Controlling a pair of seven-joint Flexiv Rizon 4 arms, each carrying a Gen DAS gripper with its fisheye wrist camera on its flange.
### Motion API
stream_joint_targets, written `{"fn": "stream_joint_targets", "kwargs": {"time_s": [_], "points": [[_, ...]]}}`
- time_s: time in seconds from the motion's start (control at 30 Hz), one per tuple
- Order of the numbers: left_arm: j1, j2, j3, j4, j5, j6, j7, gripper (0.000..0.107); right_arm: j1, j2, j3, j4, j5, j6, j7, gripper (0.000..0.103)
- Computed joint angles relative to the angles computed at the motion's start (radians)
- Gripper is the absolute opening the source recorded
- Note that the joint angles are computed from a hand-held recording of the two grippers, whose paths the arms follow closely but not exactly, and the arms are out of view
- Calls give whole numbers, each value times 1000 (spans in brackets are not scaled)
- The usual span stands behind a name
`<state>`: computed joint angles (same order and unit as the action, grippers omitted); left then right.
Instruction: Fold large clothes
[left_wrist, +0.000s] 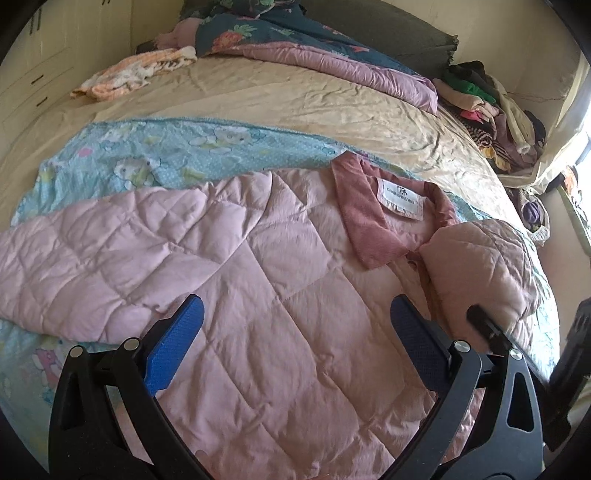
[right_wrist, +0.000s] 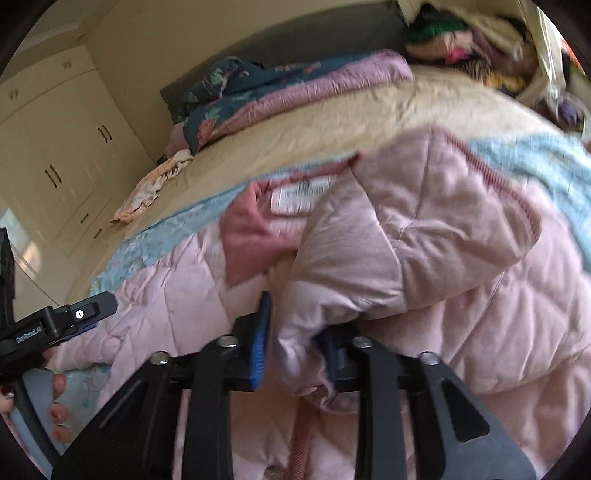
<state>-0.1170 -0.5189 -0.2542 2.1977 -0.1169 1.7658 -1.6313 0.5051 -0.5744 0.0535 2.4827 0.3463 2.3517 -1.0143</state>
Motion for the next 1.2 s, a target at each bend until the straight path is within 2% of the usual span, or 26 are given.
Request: {"fn": "stream_joint_targets", "kwargs": {"time_s": [0.03,0.07,0.13,0.23,0.27,0.3,0.33,0.37,0.43,0.57,0.63,0.77,0.97,1.07,1.13,1.2], "points": [[9,-3,-10,0,0,-1,-1,95,-39,-3,34,12,-17,21,39,47],[20,-6,-23,1,1,-1,-3,95,-66,-3,54,22,-31,38,68,50],[52,-13,-58,2,6,-5,-3,95,-106,-5,87,48,-36,80,141,60],[92,-23,-104,5,11,-7,-8,95,-154,-25,116,73,-49,159,244,62],[133,-28,-149,11,17,-8,-10,95,-151,-25,109,79,-42,172,259,62],[174,-33,-192,19,24,-7,-11,95,-131,-22,91,82,-22,183,252,59],[201,-35,-222,25,30,-4,-14,95,-102,-10,68,85,-4,181,228,43],[214,-33,-234,29,36,-3,-18,95,-75,3,49,87,10,179,198,43],[264,-31,-284,43,53,12,-28,95,-44,25,29,88,18,176,147,34],[413,-59,-433,66,91,34,-55,95,46,70,-1,64,64,116,22,31],[445,-63,-458,63,120,31,-80,95,46,77,12,51,50,94,2,30],[521,-76,-522,72,156,34,-107,95,41,89,30,18,4,16,-18,30],[617,-146,-603,75,198,37,-136,95,-14,64,94,-1,-121,1,32,36],[640,-179,-618,75,209,39,-147,95,-31,67,108,5,-175,-1,45,41],[647,-192,-620,73,213,32,-153,95,-49,75,117,21,-202,6,56,52],[647,-207,-617,70,213,25,-154,95,-25,91,101,34,-172,-5,51,53]]}}
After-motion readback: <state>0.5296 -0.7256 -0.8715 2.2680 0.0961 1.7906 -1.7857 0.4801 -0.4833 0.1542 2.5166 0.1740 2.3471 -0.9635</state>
